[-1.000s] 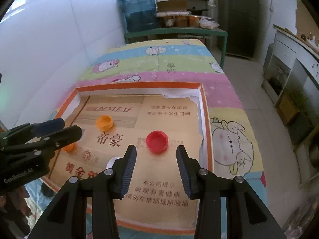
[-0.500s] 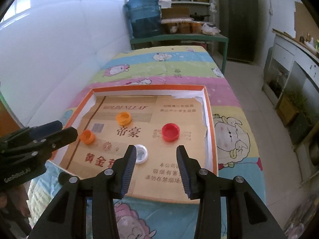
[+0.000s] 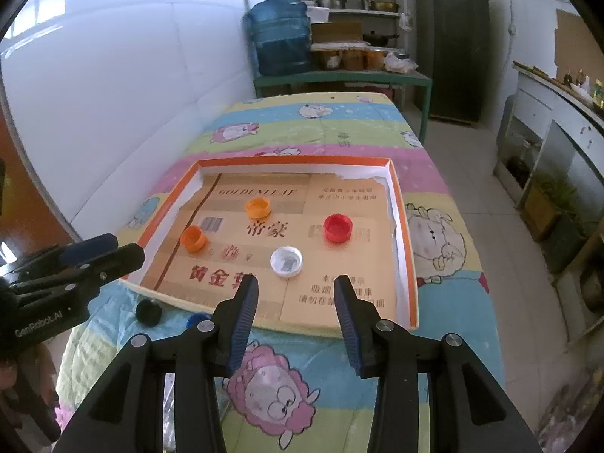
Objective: Organize rigid objects
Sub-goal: 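Withdraw both open tools from the box toward the items on the quilt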
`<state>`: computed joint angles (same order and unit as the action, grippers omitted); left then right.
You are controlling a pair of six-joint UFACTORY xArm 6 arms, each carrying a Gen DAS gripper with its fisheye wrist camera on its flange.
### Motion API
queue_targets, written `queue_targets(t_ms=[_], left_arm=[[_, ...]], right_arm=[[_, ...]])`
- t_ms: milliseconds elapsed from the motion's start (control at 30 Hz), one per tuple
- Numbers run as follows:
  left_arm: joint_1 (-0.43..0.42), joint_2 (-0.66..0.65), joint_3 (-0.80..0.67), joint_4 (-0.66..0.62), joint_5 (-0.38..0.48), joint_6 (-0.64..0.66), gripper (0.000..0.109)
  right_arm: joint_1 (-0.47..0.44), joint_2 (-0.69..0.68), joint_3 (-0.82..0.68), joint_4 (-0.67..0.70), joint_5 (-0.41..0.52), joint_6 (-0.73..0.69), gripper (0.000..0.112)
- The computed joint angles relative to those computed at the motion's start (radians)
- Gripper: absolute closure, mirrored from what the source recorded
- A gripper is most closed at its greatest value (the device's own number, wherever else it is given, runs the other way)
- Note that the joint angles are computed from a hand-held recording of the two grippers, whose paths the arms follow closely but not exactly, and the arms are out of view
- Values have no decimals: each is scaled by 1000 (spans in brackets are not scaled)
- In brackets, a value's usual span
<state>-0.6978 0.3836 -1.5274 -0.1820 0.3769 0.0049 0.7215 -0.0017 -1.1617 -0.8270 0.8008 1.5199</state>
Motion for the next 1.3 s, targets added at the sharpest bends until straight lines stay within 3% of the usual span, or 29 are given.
queue_targets(t_ms=[633, 1300], left_arm=[[-1, -165, 240, -71, -92, 55, 55], [-20, -278, 436, -243, -148, 172, 55]], right_arm=[[122, -17, -11, -13, 107, 55, 69], [259, 47, -42, 10, 123, 137, 69]])
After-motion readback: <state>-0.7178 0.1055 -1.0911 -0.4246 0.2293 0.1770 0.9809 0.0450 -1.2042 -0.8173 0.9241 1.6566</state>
